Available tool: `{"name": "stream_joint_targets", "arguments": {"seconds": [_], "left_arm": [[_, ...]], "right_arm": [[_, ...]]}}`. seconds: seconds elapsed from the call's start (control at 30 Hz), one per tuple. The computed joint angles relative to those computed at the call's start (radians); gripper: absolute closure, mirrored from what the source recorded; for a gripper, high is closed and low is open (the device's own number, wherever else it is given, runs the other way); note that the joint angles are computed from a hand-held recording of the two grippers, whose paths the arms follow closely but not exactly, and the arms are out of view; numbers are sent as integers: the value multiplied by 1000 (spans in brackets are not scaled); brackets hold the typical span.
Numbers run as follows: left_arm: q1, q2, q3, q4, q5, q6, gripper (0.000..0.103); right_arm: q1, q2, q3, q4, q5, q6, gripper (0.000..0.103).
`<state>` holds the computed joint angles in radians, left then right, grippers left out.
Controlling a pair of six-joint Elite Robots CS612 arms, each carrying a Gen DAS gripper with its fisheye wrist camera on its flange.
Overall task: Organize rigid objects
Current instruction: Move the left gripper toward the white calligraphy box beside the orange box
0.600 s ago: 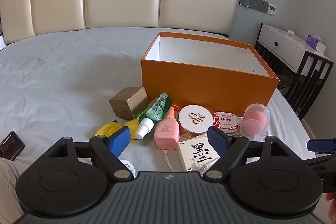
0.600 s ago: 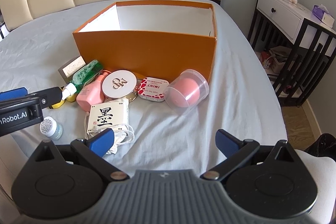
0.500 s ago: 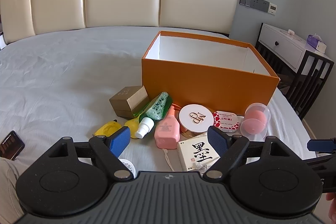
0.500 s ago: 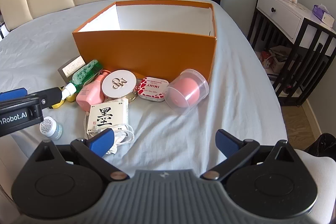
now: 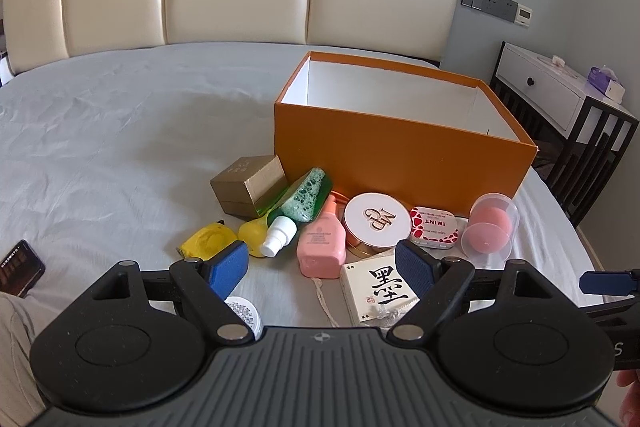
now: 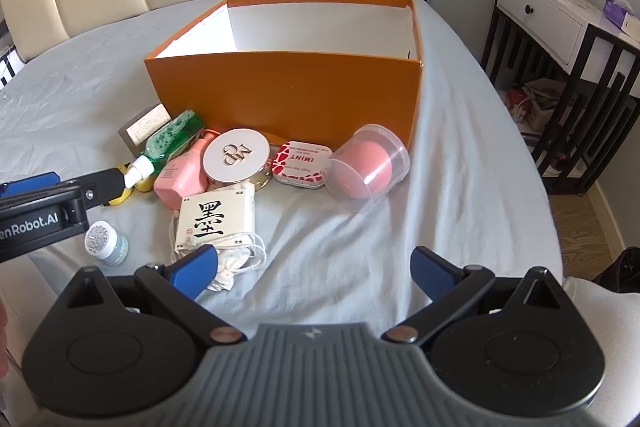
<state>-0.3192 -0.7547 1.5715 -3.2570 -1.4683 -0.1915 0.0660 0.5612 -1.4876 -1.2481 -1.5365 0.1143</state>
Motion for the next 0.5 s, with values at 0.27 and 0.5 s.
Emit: {"name": "stream_joint_targets", "arguments": {"seconds": [0.27,0.5], "left_arm": [[31,12,-16,58,-167,-96,28],[58,26,-54,176,-279,-187,39]], "right_arm": [[-2,15,0,-36,32,-2,3],[5,11,27,-44,48,-58,24]]}}
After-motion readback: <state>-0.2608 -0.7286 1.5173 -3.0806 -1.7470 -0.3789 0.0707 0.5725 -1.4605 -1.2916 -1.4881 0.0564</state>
